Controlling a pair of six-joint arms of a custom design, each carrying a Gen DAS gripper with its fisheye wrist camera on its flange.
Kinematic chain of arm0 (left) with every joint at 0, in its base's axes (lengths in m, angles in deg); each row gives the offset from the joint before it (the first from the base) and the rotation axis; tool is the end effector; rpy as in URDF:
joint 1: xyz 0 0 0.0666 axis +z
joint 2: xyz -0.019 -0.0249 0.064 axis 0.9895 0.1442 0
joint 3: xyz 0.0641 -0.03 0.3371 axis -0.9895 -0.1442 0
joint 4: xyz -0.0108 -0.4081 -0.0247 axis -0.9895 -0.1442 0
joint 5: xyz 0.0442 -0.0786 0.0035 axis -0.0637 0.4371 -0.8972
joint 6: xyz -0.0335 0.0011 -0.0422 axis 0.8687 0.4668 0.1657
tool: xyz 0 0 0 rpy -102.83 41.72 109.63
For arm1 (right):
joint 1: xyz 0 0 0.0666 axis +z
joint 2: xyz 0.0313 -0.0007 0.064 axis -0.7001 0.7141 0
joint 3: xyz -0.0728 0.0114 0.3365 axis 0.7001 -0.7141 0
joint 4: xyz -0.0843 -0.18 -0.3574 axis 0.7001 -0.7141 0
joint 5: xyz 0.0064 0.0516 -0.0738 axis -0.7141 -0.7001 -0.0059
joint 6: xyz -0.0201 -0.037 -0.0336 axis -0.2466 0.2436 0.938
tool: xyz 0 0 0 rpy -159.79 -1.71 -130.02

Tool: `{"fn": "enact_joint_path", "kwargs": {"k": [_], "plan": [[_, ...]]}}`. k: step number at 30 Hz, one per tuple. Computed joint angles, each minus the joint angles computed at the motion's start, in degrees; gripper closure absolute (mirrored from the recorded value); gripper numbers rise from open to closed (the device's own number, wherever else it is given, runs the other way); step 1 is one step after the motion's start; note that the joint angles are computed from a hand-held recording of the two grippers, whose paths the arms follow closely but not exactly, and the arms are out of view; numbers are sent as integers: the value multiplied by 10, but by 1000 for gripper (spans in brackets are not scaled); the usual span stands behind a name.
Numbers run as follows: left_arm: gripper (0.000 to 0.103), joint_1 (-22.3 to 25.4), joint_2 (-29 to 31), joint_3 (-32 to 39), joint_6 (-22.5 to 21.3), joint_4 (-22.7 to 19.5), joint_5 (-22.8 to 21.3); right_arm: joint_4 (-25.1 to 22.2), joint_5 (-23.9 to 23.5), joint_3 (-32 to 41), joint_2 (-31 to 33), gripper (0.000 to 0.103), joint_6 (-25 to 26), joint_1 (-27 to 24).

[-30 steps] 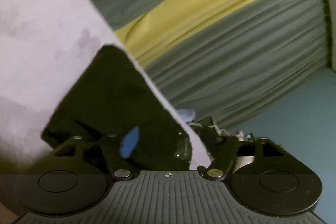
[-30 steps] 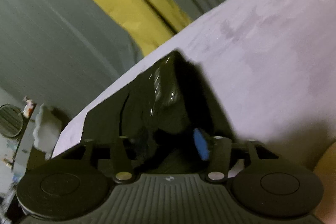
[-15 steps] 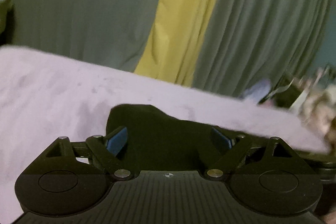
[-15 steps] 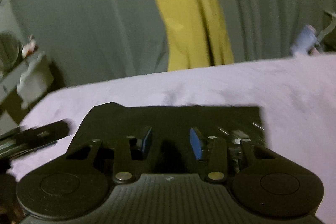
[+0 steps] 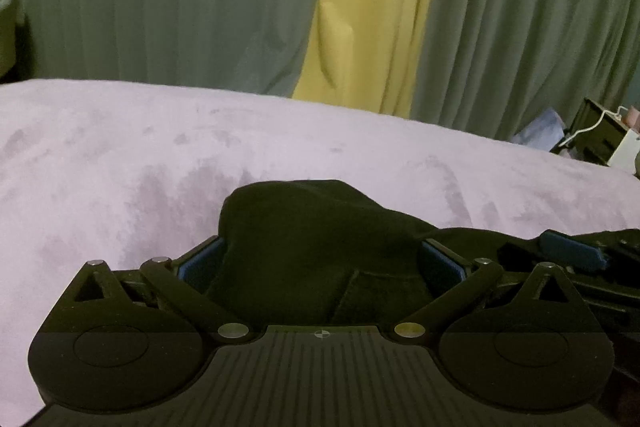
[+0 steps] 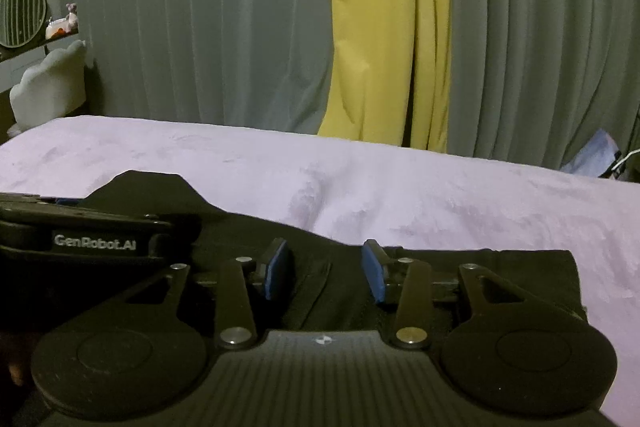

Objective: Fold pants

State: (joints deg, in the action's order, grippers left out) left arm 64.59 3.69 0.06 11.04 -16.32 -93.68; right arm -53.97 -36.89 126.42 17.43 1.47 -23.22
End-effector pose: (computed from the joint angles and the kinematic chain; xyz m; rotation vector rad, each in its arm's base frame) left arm 0.5355 -0.1492 0.3378 -0.5407 2.2142 0.0727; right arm 0.5261 0.2146 0.3434 -0.6987 2.0670 0.4527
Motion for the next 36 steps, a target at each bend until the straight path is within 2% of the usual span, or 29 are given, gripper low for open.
{"fn": "enact_joint_path", "kwargs": {"k": [4, 6, 7, 8, 9, 10, 13, 14, 15, 16, 18, 21, 23, 25, 27, 30, 33, 36], "plan": [[0, -9, -8, 12, 14, -34, -3, -36, -38, 16, -4, 60, -8, -15], [0, -12, -45, -27, 36, -30, 18, -66, -39, 8, -30, 58, 17, -21], [0, -13, -70, -56, 61, -24, 33, -68, -46, -8, -48, 56, 32, -27], [0, -11, -100, -92, 98, -10, 54, -66, -53, -30, -73, 45, 50, -34], [0, -8, -129, -128, 130, 9, 75, -76, -61, -48, -95, 26, 68, -43], [0, -6, -156, -159, 146, 29, 87, -92, -73, -58, -111, 22, 79, -54], [0, -5, -182, -168, 141, -4, 108, -136, -122, -82, -154, 21, 105, -98], [0, -2, -185, -167, 139, -12, 125, -155, -123, -78, -158, 12, 92, -112], [0, 1, -191, -169, 139, -9, 141, -166, -118, -72, -158, 8, 67, -124], [0, 7, -197, -175, 144, 4, 167, -179, -122, -62, -151, 8, 40, -139], [0, 20, -197, -181, 160, 20, 214, -222, -172, -21, -107, 8, -32, -177], [0, 28, -184, -173, 168, 24, 244, -339, -247, 65, -12, 9, -97, -213], [0, 38, -180, -173, 163, 31, 274, -405, -316, 104, 42, 9, -100, -228], [0, 49, -177, -173, 144, 27, 306, -421, -363, 123, 71, 9, -98, -236], [0, 61, -175, -176, 126, 31, 337, -457, -404, 159, 108, 9, -77, -239], [0, 75, -168, -177, 128, 52, 380, -497, -444, 198, 148, 8, -48, -233], [0, 80, -156, -178, 159, 85, 387, -483, -461, 198, 154, 7, -50, -221], [0, 79, -143, -173, 155, 101, 384, -481, -481, 201, 159, 7, -52, -216]]}}
